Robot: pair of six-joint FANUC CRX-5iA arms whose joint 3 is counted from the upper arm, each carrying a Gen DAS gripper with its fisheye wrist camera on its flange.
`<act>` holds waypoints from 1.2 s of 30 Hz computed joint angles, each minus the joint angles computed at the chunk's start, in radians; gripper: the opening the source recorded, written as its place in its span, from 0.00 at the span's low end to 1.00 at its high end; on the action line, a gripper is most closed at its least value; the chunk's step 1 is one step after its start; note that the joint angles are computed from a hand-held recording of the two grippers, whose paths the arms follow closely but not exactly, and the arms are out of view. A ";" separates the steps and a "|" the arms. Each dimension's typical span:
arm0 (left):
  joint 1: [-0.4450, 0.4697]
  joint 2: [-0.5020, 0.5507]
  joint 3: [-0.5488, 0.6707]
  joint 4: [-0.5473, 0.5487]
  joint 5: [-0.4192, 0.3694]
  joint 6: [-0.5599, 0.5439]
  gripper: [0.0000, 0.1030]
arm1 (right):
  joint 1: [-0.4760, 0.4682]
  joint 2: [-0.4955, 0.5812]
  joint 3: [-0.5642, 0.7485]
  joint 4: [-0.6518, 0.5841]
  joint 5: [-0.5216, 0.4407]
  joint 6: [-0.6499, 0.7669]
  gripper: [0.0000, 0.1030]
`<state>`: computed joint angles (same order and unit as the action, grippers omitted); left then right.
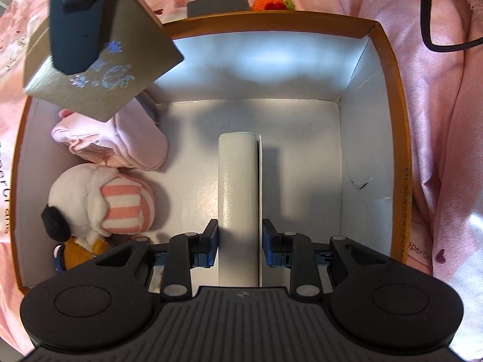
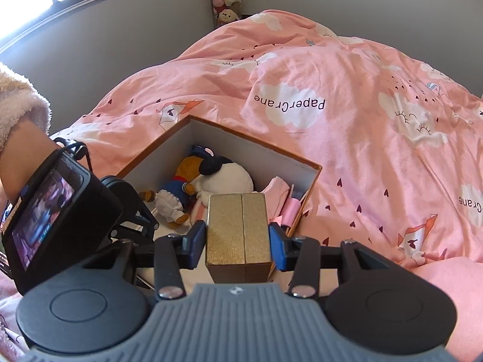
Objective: Organize objects
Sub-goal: 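Lower the white tube into the box with the left tool while the right carries the gold box toward it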
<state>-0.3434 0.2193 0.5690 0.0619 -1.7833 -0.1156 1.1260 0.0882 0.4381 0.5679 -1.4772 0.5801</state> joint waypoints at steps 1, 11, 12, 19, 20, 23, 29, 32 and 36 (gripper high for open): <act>0.003 -0.007 -0.004 0.004 0.009 0.003 0.36 | -0.001 0.000 0.001 -0.001 0.000 0.002 0.45; 0.023 -0.036 0.003 0.006 0.099 0.048 0.40 | 0.000 -0.004 -0.003 -0.002 0.002 -0.001 0.46; 0.024 -0.046 -0.013 0.003 0.128 0.052 0.39 | 0.000 -0.004 -0.003 -0.002 0.001 0.001 0.46; 0.027 -0.064 -0.068 -0.016 0.205 0.127 0.33 | 0.000 0.000 0.005 -0.005 -0.005 0.006 0.46; 0.033 -0.063 -0.067 -0.003 0.204 0.135 0.33 | 0.000 0.001 0.007 -0.007 -0.006 0.007 0.46; 0.073 -0.048 -0.048 0.084 0.157 0.152 0.33 | 0.001 -0.001 0.012 -0.013 0.000 -0.016 0.46; 0.121 -0.067 -0.111 0.211 0.153 0.126 0.57 | 0.003 0.002 0.008 -0.008 0.025 -0.103 0.46; 0.116 -0.060 -0.132 0.209 0.182 0.082 0.58 | 0.001 0.010 0.014 -0.025 0.027 -0.134 0.46; 0.091 -0.057 -0.143 0.152 0.208 0.066 0.58 | 0.006 0.037 0.041 -0.037 -0.014 -0.158 0.46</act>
<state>-0.2521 0.1621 0.4256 0.2142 -1.5757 -0.0496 1.1323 0.1252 0.4790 0.5307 -1.4909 0.4223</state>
